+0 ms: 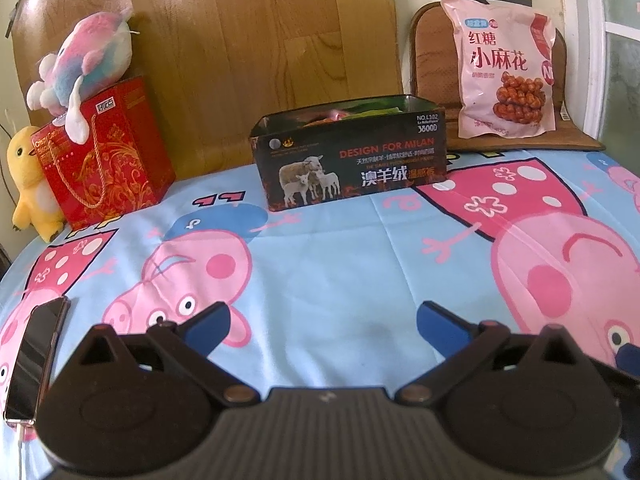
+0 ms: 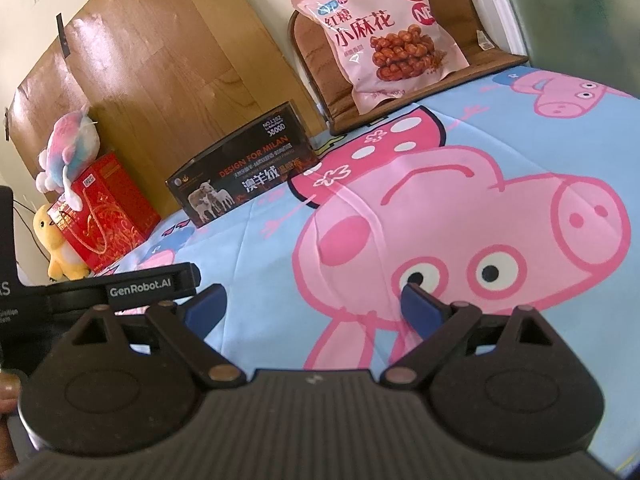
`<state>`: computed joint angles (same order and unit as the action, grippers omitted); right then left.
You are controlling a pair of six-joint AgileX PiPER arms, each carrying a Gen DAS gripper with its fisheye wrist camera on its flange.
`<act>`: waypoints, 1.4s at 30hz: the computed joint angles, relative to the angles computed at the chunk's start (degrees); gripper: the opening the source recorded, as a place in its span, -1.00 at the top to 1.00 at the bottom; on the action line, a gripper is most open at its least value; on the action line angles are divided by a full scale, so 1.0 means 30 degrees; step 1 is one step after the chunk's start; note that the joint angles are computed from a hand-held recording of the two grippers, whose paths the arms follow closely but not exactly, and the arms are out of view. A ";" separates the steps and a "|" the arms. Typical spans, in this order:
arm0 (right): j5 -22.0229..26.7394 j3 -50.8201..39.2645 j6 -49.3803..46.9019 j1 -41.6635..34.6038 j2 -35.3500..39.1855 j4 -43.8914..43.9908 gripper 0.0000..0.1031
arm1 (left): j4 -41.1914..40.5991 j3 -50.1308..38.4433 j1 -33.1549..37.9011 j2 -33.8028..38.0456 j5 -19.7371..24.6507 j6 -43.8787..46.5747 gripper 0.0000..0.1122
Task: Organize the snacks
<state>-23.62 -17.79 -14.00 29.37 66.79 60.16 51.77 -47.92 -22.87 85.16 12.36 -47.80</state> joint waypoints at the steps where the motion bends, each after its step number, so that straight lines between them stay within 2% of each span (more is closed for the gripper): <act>1: 0.0012 0.0000 0.0045 -0.0010 0.0008 -0.0060 -0.86 | -0.0013 -0.0035 -0.0002 0.0031 0.0020 0.0005 -0.83; 12: 0.0104 0.0079 0.0672 -0.0256 -0.0003 -0.0966 -0.86 | 0.0675 -0.0013 -0.0134 -0.0051 0.0121 -0.0681 -0.83; 17: 0.0050 0.0071 0.0805 -0.0219 0.0037 -0.1132 -0.86 | 0.2109 0.0140 -0.0216 -0.0201 0.0263 -0.2135 -0.83; 29: 0.0324 -0.0497 0.1691 -0.0064 0.0722 -0.2536 -0.86 | 0.2722 0.0210 0.0468 -0.0348 0.0467 -0.2775 -0.83; 37: 0.0352 -0.0787 0.1041 0.0199 0.0961 -0.1906 -0.86 | 0.1824 0.0133 0.0813 -0.0335 0.0156 -0.1864 -0.83; 40: 0.0365 -0.0774 0.1098 0.0207 0.0987 -0.1947 -0.86 | 0.3043 0.0217 0.0498 -0.0364 0.0524 -0.2998 -0.83; 42: 0.0462 -0.0804 0.1161 0.0205 0.0958 -0.2046 -0.86 | 0.2727 0.0146 0.0434 -0.0403 0.0758 -0.2671 -0.83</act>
